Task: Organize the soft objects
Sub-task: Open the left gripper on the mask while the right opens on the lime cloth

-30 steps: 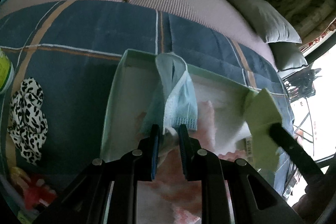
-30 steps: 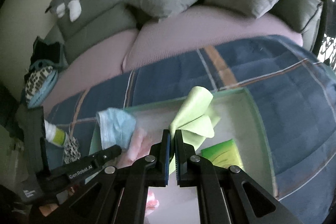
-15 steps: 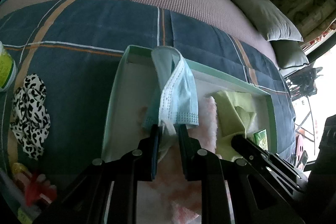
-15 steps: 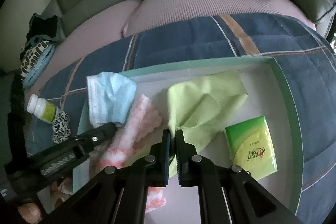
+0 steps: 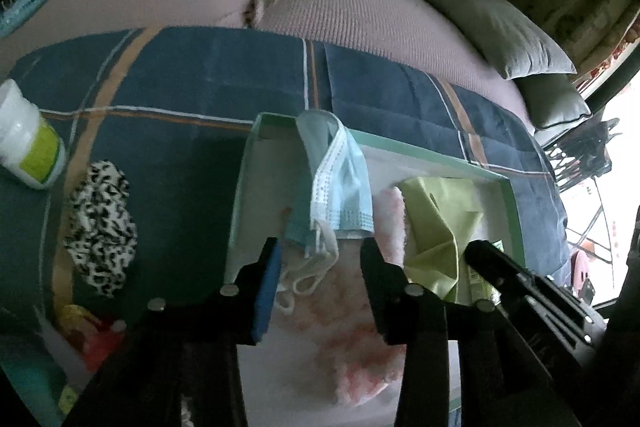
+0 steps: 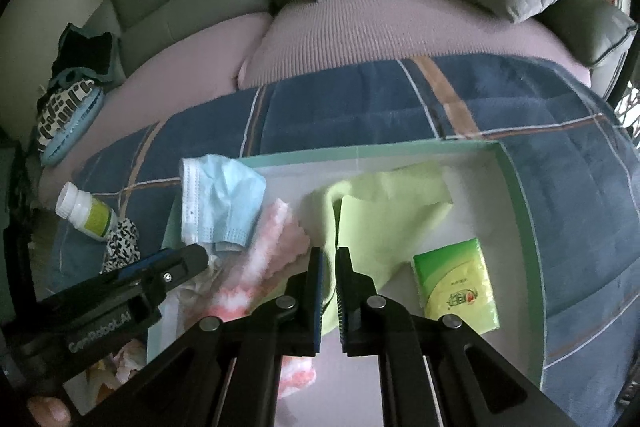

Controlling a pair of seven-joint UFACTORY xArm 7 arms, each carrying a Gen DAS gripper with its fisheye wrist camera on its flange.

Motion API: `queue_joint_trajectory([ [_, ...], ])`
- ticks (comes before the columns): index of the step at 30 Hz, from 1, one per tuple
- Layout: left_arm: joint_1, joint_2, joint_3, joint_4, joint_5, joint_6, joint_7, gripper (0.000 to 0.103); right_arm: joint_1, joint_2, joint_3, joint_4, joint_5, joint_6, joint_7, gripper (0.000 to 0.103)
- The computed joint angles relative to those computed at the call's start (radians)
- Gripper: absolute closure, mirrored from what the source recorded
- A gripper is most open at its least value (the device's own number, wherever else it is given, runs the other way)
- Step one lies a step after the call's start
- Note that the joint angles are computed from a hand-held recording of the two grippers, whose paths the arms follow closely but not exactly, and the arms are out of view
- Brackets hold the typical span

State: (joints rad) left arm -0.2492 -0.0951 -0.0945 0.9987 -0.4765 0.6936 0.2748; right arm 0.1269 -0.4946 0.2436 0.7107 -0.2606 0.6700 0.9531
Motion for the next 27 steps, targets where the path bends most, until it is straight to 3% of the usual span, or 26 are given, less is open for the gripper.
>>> queue_joint_trajectory([
  [4,0.008,-0.022,0.003,-0.012,0.036,-0.014,-0.028,0.048,-0.004,0.004,0.007,0.011,-0.011,0.017,0.004,0.095],
  [8,0.017,-0.042,0.004,-0.026,0.110,-0.042,-0.066,0.044,-0.008,-0.001,0.010,0.012,-0.025,0.031,0.016,0.095],
  [16,0.039,-0.029,0.007,-0.029,0.224,-0.072,-0.159,0.021,-0.015,-0.015,0.003,-0.004,-0.029,0.075,0.047,0.095],
  [19,0.045,-0.023,0.009,-0.033,0.243,-0.083,-0.180,0.017,-0.018,-0.025,0.004,-0.011,-0.033,0.080,0.055,0.095],
  [22,0.046,-0.010,0.013,-0.028,0.242,-0.076,-0.183,0.014,-0.019,-0.028,0.002,-0.017,-0.033,0.078,0.059,0.087],
  [27,0.054,-0.002,0.014,-0.027,0.255,-0.079,-0.196,0.012,-0.020,-0.026,0.005,-0.014,-0.037,0.082,0.062,0.086],
])
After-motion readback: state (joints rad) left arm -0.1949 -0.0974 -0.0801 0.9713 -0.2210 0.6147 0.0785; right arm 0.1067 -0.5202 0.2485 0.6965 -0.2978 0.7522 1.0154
